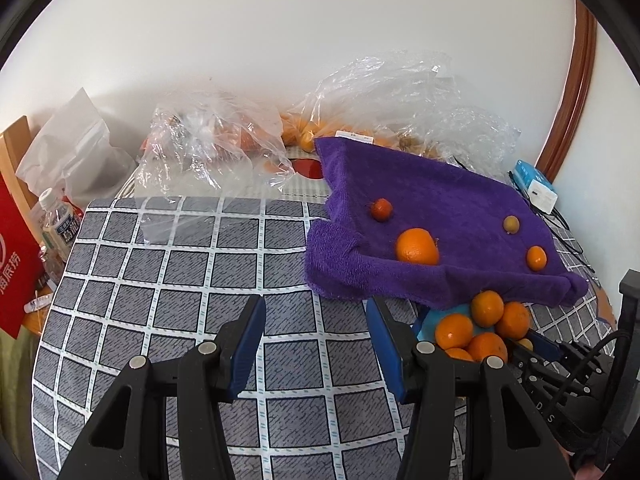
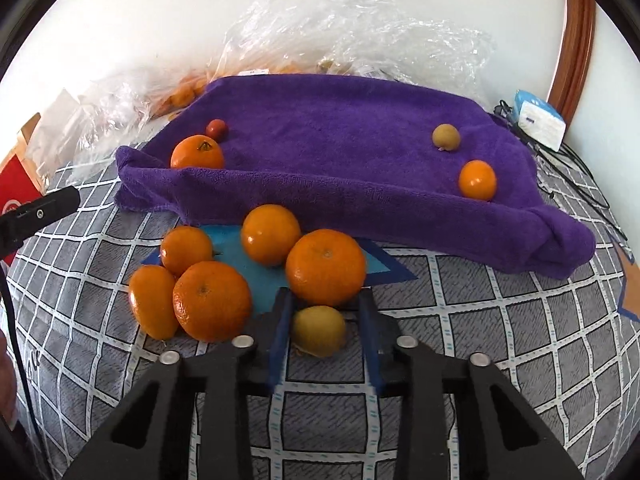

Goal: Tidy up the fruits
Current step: 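Grasp the yellow fruit on the table with the right tool while the left tool grasps an orange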

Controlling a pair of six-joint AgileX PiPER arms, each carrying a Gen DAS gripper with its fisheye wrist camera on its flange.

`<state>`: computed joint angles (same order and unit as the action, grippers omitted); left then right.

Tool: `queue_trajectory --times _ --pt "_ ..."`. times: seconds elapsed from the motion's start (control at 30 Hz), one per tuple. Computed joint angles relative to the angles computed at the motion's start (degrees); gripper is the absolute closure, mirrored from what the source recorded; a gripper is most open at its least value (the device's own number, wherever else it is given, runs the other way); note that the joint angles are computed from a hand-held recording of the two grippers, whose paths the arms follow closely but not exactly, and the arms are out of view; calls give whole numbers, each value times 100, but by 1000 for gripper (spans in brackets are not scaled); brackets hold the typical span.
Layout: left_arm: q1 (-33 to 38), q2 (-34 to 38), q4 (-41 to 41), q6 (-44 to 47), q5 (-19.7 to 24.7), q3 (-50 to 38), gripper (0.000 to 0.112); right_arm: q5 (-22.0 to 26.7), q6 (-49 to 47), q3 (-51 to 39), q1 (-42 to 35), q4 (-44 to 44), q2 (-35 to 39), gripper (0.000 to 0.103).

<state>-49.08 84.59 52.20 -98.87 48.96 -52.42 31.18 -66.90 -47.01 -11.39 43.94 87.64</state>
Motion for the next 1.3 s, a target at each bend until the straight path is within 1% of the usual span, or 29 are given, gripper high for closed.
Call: queue_trajectory --times 0.1,0.27,0.3,0.33,0.4,0.5,0.57,0.6,0.67,0.7,0.73,0.8,0.87,0.93,0.97,1.0,1.03,1.17,1.23,1.3 --pt "-151 -10 -60 -28 163 -56 62 317 -377 -16 -301 326 8 72" --pt "-389 163 -160 -46 483 -300 62 705 -1028 15 -802 764 -63 74" --pt "-457 182 -164 -90 556 -335 62 805 -1140 5 -933 804 -84 78" --pt "-514 203 -170 -131 615 -362 62 897 -1218 -13 -1027 823 -93 84" --pt "-647 240 -171 -264 695 -369 62 1081 -1375 -79 -1253 840 -97 85" --pt "-820 316 -147 -533 704 -287 62 1397 -1462 -257 -1492 705 87 85" --pt "-882 434 -258 -596 760 -301 62 1677 -1622 -374 -1675 703 223 82" --pt "-891 474 -337 -626 739 -292 62 1770 -1714 -402 -1736 734 272 80" --pt "-899 481 -448 -709 606 -237 62 1789 -1880 -415 -1753 782 322 72" --pt "-912 455 -477 -775 506 -188 62 1732 -1923 -427 -1713 766 370 65" --pt "-934 437 -487 -831 448 -157 62 1767 -1885 -485 -1674 676 446 62" --pt "-1004 467 -494 -903 432 -167 62 1916 -1815 -567 -1675 554 577 62" --pt "-1091 559 -486 -956 497 -243 62 1903 -1917 -495 -1723 591 533 62" --pt "-1122 612 -397 -1046 385 -269 62 1976 -2033 -436 -1776 586 506 62" --pt "-1131 648 -335 -1116 293 -276 62 1849 -2095 -343 -1752 596 445 65" --pt "-1138 704 -281 -1180 199 -297 62 1579 -2218 -187 -1689 649 313 78" --pt "-1147 758 -234 -1223 121 -321 62 1522 -2297 -147 -1669 628 272 77" --pt "-1173 983 -71 -1221 -126 -498 62 1661 -2657 -173 -1956 736 233 77" --pt "-1118 1095 -64 -1171 -246 -624 62 1832 -2574 -387 -2162 760 408 77" --pt "-1014 1212 -128 -1192 -351 -747 62 1837 -2383 -580 -2236 694 591 77"
